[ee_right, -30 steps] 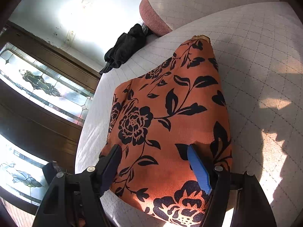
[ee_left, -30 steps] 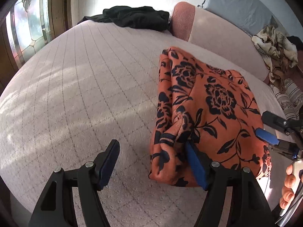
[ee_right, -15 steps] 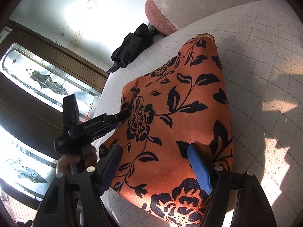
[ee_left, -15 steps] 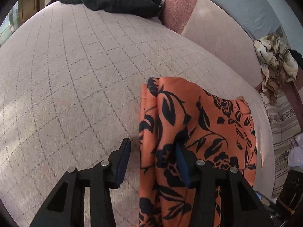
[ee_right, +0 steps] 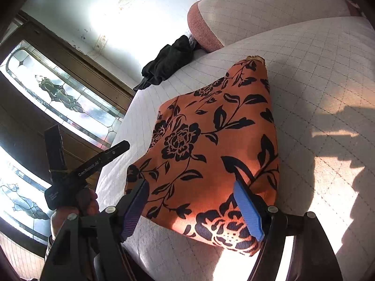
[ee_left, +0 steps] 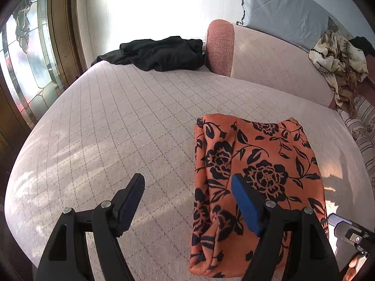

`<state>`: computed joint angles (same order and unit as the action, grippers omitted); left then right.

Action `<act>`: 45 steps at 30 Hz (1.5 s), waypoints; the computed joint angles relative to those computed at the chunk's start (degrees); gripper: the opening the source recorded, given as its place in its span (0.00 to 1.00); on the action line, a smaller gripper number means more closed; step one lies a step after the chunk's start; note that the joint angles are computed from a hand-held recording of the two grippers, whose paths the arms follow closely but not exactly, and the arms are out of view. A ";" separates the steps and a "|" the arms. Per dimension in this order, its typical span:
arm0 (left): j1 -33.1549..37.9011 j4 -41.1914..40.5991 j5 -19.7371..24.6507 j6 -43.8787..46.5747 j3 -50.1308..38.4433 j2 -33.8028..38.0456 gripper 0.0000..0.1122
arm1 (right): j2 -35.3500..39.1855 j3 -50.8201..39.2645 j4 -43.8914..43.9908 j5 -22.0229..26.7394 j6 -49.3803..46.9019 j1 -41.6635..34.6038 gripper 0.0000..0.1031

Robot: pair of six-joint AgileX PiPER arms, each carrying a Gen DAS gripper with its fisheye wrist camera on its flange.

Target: Fold small clothes

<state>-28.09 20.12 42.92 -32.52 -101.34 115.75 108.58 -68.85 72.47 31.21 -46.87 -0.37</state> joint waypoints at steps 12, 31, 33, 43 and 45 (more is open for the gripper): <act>-1.00 1.02 -3.30 -3.08 8.97 -5.49 0.69 | -9.81 15.24 8.48 -5.55 -4.75 -2.87 0.84; 8.20 -29.46 -0.70 25.54 -4.62 8.46 0.77 | 10.54 -12.04 -9.99 4.89 15.37 -8.46 0.86; 8.42 -30.03 2.07 27.09 -8.35 11.76 0.77 | 15.54 -19.08 -12.83 7.58 18.83 -8.02 0.86; 9.73 -42.32 2.59 37.71 -10.05 14.71 0.40 | 24.78 -37.06 -28.51 13.07 28.40 -1.74 0.36; 8.78 -40.67 1.40 36.92 -9.18 13.31 0.32 | 22.68 -35.73 -27.98 12.51 26.03 -1.77 0.32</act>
<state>-19.31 -20.54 44.32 4.39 -110.51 129.05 131.25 -104.58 44.49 43.73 -20.85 -2.14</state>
